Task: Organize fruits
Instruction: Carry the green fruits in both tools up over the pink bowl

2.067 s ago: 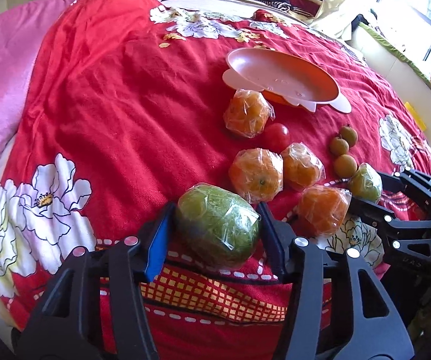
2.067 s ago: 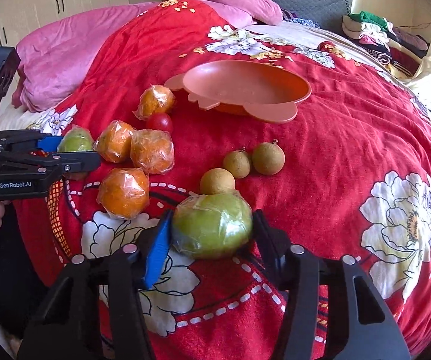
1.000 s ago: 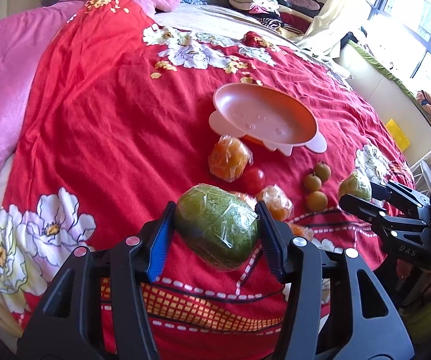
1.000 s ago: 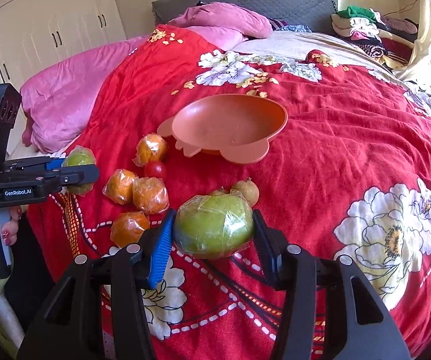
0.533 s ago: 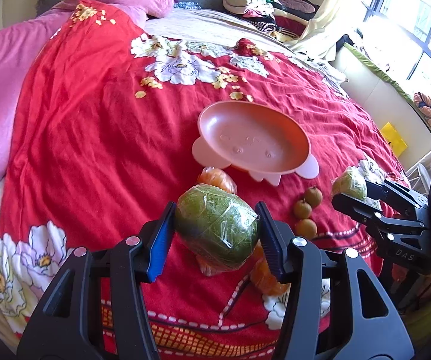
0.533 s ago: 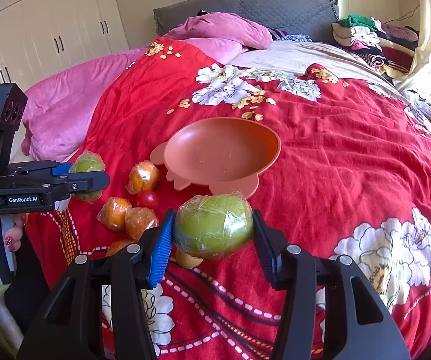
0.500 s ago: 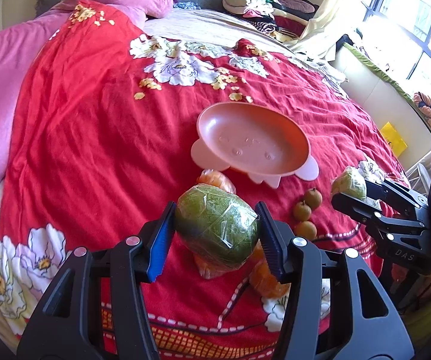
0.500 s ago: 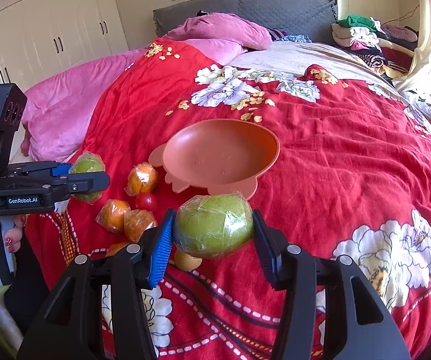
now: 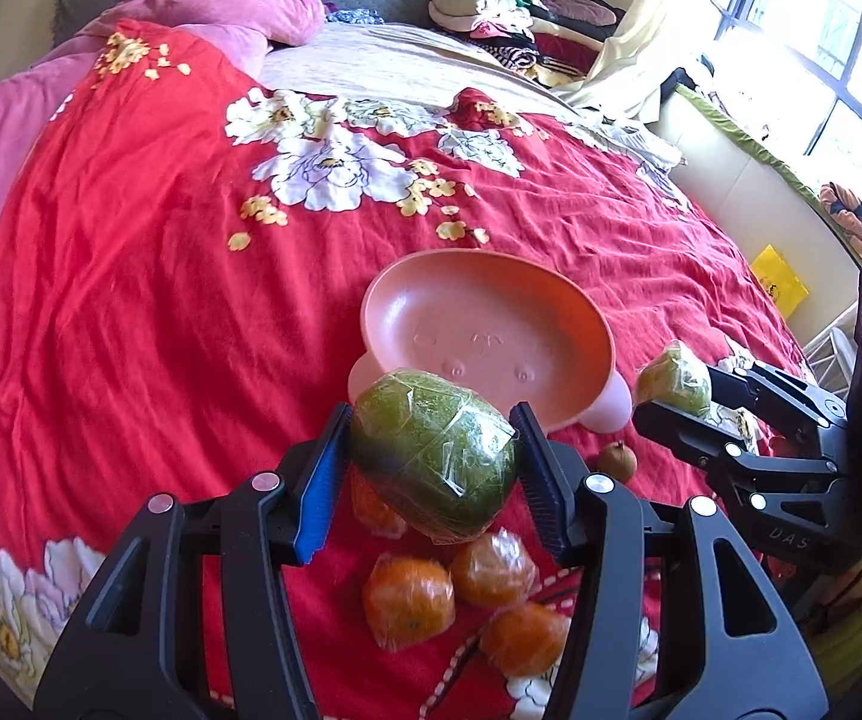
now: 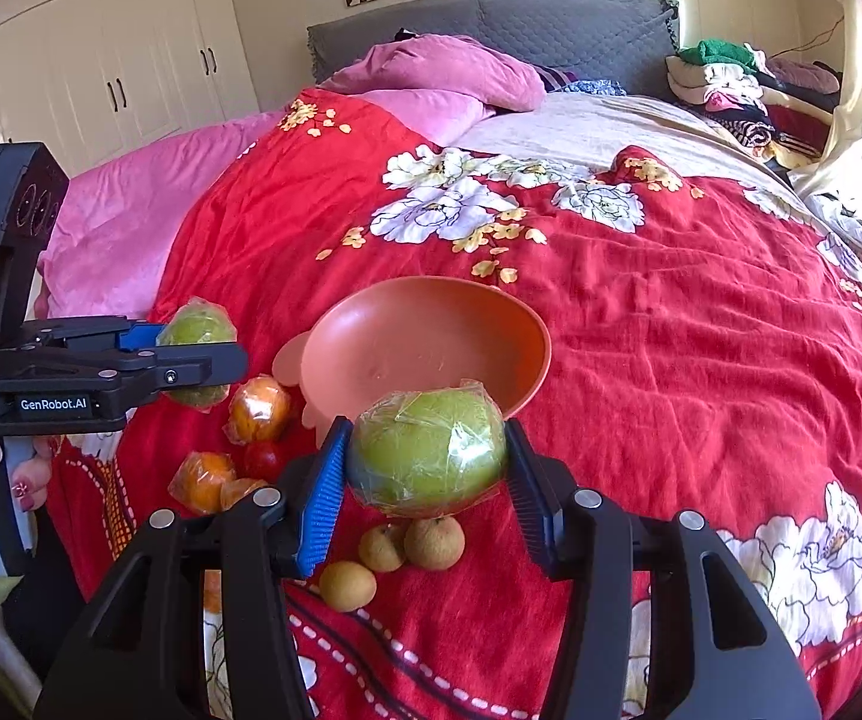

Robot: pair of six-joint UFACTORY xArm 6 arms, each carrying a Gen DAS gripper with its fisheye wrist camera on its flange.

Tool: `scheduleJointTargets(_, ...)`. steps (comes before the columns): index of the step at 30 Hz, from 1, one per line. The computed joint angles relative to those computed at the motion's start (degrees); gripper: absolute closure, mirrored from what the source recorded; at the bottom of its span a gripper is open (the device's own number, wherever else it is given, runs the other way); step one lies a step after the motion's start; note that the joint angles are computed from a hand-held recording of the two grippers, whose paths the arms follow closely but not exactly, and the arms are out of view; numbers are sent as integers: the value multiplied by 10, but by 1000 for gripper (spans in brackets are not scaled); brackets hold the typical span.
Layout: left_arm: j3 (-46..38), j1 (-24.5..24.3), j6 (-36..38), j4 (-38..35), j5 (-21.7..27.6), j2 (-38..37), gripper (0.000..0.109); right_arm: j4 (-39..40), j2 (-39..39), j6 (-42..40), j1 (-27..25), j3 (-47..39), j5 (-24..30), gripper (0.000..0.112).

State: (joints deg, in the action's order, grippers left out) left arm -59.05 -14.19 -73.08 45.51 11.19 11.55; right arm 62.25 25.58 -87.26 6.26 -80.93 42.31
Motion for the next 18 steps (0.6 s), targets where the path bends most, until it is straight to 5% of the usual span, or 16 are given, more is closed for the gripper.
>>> scheduleJointTargets(18, -77, 9, 269, -259, -18, 81, 64, -36, 69, 38, 22, -85, -3, 64)
